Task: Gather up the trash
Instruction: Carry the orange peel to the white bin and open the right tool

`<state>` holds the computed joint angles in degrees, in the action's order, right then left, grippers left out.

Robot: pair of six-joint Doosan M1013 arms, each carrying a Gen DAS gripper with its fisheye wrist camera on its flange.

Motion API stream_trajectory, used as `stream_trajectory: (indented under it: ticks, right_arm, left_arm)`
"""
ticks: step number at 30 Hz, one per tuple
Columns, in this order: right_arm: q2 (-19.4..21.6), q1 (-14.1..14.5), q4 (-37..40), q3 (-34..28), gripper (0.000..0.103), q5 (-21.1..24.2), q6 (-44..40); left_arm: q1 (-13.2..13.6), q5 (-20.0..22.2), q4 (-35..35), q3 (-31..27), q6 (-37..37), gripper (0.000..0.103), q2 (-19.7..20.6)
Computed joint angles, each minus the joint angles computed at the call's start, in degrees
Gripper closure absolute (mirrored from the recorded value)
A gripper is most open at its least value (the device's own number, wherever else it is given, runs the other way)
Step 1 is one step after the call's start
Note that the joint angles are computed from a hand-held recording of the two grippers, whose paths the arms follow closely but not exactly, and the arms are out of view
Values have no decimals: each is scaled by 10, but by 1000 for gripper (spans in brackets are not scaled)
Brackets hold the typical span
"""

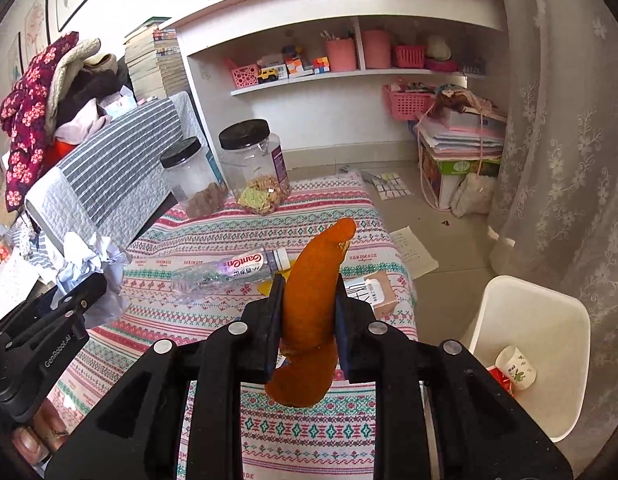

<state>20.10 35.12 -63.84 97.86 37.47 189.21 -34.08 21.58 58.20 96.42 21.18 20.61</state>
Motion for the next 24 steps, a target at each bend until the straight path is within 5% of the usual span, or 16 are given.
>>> stream_trajectory:
  ticks: [6,24]
  right_arm:
    - [0,10,-37,0,80,26,19]
    - [-17,22,-102,24,79,89,76]
  left_arm:
    - [-15,7,163,20,-151,64,-13]
    - [-43,18,250,21,-238,62,-22]
